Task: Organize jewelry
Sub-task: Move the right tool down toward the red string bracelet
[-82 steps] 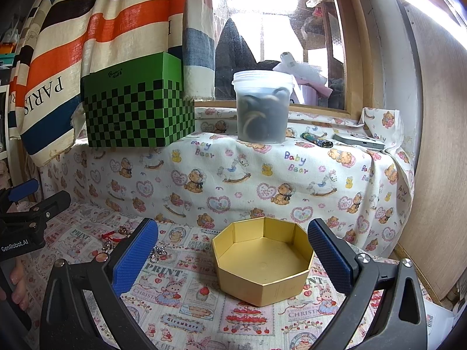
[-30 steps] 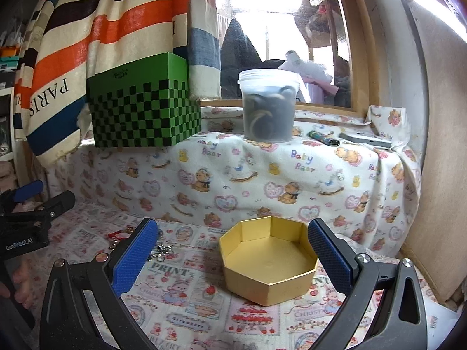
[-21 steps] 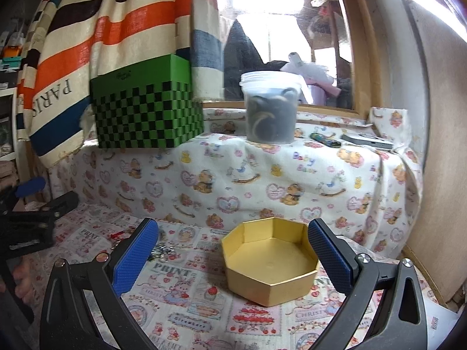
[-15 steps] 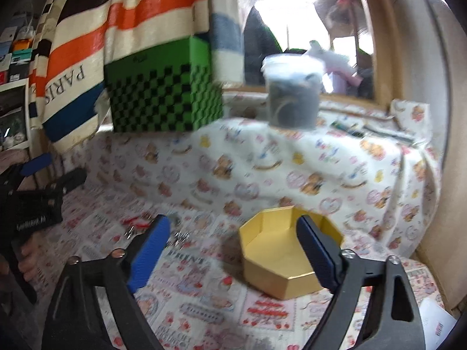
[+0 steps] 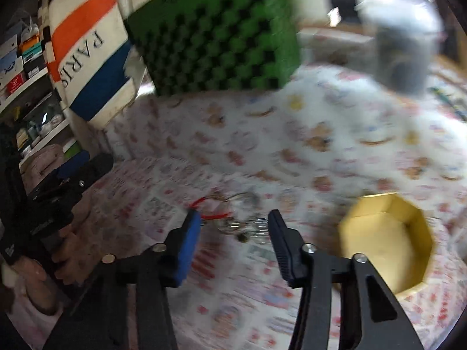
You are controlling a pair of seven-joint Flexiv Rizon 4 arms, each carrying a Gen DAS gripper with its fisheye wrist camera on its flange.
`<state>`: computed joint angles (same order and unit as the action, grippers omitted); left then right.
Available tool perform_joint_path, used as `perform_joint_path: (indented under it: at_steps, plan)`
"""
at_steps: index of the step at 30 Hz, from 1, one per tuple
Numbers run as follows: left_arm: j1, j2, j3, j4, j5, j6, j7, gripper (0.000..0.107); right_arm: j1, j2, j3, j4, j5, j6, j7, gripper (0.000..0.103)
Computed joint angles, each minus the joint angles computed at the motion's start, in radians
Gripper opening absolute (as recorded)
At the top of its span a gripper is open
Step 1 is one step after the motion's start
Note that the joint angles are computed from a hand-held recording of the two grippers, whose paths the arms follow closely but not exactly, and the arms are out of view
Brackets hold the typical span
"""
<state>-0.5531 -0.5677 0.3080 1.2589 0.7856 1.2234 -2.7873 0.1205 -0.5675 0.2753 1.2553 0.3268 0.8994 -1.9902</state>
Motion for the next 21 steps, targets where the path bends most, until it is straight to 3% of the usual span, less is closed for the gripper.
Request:
perform_joint_path:
  at_steps: [3, 6, 11, 21]
  plan:
    - [0.038, 0.009, -0.031, 0.023, -0.052, 0.016, 0.033, 0.103, 0.051, -0.061, -0.03, -0.069, -0.063, -0.071, 0.052, 0.04]
    - [0.033, 0.015, -0.02, 0.028, -0.063, 0.002, 0.038, 0.103, 0.08, -0.096, -0.047, -0.095, -0.101, -0.075, 0.099, 0.04]
    - [0.029, 0.018, -0.014, 0.026, -0.057, -0.013, 0.027, 0.103, 0.083, -0.122, -0.027, -0.113, -0.132, -0.101, 0.074, 0.04]
    - [0.042, 0.006, -0.035, 0.018, -0.069, -0.025, 0.057, 0.103, 0.119, -0.165, -0.07, -0.16, -0.2, -0.109, 0.19, 0.04]
